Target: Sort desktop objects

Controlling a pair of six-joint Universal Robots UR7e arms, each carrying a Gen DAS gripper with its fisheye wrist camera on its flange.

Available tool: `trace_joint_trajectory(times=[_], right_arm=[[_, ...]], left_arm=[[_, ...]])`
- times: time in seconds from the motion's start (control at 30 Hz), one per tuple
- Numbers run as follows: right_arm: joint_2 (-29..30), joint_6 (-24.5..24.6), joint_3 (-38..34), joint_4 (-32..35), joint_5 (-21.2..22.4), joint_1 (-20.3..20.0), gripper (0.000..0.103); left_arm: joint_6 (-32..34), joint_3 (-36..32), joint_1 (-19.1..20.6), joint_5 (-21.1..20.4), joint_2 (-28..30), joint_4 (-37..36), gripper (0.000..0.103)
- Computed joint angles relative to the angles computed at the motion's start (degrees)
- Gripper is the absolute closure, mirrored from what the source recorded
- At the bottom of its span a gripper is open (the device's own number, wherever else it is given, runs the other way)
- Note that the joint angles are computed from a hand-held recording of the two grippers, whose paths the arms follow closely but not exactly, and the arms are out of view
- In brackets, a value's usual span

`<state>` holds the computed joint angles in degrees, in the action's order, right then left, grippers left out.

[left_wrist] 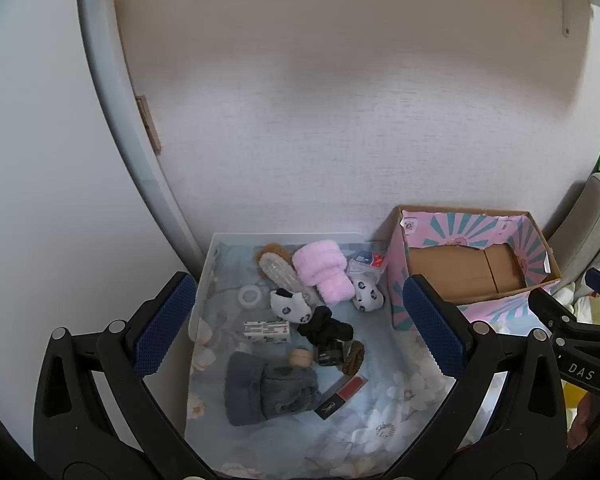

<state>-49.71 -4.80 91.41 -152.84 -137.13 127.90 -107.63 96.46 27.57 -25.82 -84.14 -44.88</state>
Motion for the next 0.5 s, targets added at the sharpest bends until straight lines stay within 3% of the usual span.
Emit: trace_joint_trajectory(times=[0.5], right_arm=[[0.86, -0.11, -0.90, 0.47, 0.19, -0.14, 0.000]], left_arm=[[-0.05, 0.77, -0.03, -0.37, -0.83, -1.08, 0.000]])
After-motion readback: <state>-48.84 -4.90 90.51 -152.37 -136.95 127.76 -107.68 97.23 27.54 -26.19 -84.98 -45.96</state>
